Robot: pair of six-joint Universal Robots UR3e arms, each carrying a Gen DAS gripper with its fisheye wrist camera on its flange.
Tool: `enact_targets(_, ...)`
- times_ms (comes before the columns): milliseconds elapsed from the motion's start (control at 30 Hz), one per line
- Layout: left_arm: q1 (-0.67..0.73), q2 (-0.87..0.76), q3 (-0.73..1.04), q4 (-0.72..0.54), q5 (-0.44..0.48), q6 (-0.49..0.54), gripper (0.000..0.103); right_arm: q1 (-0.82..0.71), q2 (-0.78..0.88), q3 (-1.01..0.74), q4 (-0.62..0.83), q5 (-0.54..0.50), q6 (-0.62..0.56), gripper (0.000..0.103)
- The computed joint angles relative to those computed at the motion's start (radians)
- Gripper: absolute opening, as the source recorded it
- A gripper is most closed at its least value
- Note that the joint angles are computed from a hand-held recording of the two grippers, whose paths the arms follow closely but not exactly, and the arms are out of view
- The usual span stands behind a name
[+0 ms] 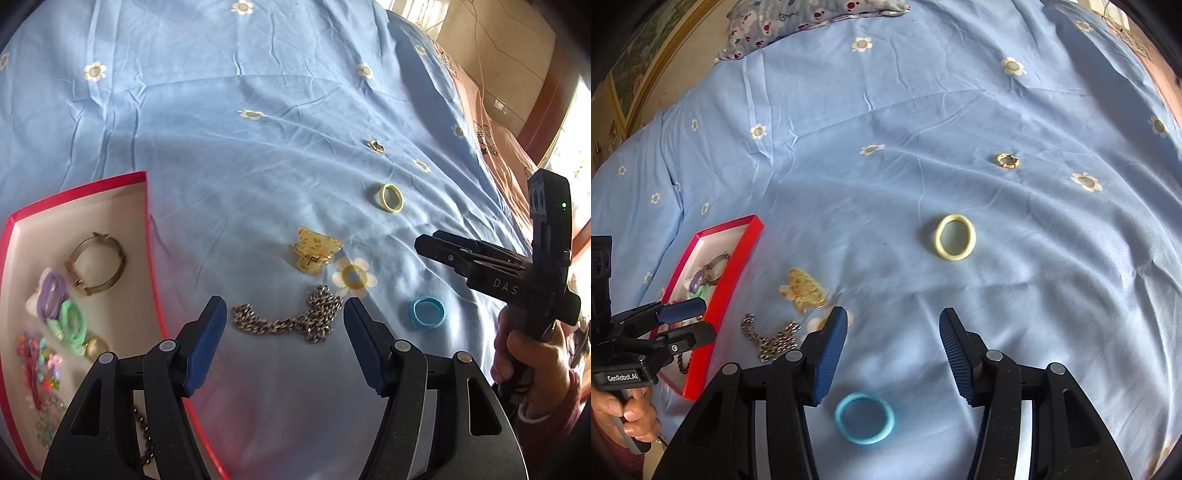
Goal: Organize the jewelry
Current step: 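Move both open tools back over the remaining jewelry on the bedspread, then grasp the amber hair claw with the left tool while the right tool grasps the yellow bangle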
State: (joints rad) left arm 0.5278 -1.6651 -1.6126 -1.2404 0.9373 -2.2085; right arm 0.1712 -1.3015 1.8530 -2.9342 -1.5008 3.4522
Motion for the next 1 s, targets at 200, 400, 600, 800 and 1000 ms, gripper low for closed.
enact_targets(200, -0.077, -0.075, 0.047, 0.054, 0.026, -0.073, 0.068, -0.05, 0.04, -0.037, 0.011, 0.009, -0.023, 0.061)
enact_targets(400, -0.153, -0.159, 0.096, 0.141, 0.06, -0.155, 0.068, -0.074, 0.118, -0.141, 0.05, 0.003, -0.056, 0.061)
enact_targets(600, -0.214, -0.229, 0.123, 0.222, 0.101, -0.202, 0.066, -0.07, 0.202, -0.246, 0.105, -0.015, -0.079, 0.06)
enact_targets(800, -0.22, -0.278, 0.165, 0.176, 0.093, -0.192, 0.022, -0.061, 0.228, -0.273, 0.115, -0.054, -0.073, 0.016)
enact_targets(1000, -0.178, -0.228, 0.116, 0.164, 0.049, -0.164, 0.022, -0.064, 0.198, -0.232, 0.082, -0.045, -0.066, 0.003)
